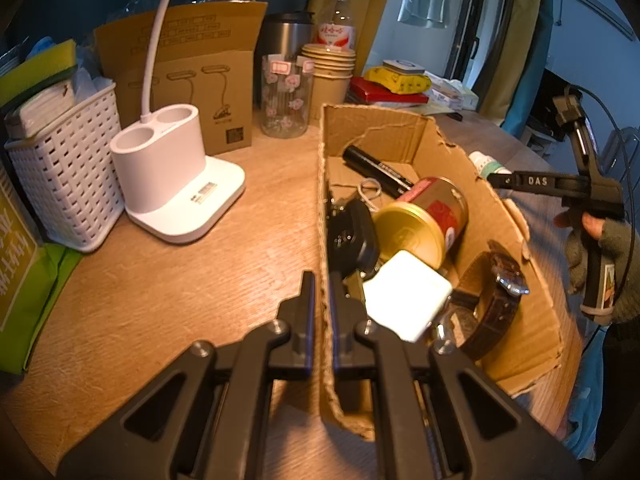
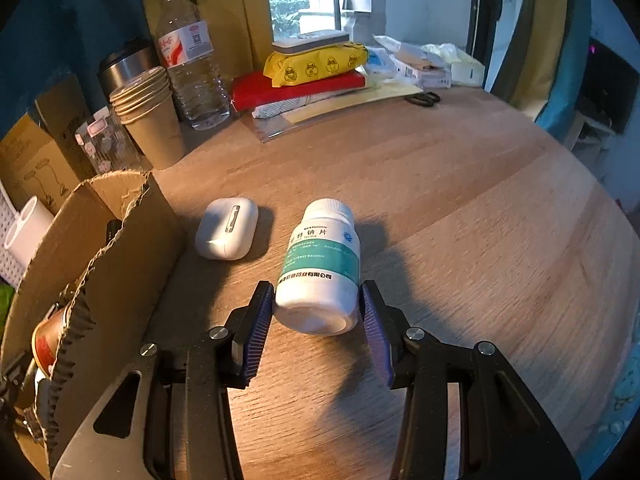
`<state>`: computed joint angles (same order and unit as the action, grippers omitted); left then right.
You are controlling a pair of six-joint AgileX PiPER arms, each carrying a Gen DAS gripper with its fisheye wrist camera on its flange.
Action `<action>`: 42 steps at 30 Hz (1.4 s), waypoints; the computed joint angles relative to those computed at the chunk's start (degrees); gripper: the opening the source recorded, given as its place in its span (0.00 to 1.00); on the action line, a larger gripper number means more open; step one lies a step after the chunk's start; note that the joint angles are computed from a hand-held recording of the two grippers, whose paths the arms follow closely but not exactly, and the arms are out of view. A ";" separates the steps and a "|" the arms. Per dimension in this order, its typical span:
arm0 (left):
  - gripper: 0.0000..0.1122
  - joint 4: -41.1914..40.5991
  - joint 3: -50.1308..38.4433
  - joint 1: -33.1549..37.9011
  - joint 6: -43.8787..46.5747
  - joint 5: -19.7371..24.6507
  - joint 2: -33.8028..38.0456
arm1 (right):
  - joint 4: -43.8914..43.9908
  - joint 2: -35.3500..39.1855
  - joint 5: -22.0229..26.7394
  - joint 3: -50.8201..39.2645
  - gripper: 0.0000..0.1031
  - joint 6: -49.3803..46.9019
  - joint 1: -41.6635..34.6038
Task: Organize rigid objects
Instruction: 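Lift the white pill bottle over the box wall with the right gripper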
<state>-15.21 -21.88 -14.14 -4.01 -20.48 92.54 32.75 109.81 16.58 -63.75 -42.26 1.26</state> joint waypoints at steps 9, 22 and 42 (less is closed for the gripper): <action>0.06 0.05 -0.19 0.04 -0.02 0.16 0.02 | -3.54 2.42 0.74 -3.25 0.59 4.01 0.46; 0.06 -0.75 -0.05 -0.17 0.63 -0.02 0.01 | 11.00 -6.74 -0.92 5.52 0.43 -10.38 -1.10; 0.06 -2.12 -0.01 -0.13 2.21 -0.01 -0.24 | 14.54 -26.97 1.75 19.87 0.43 -15.71 5.78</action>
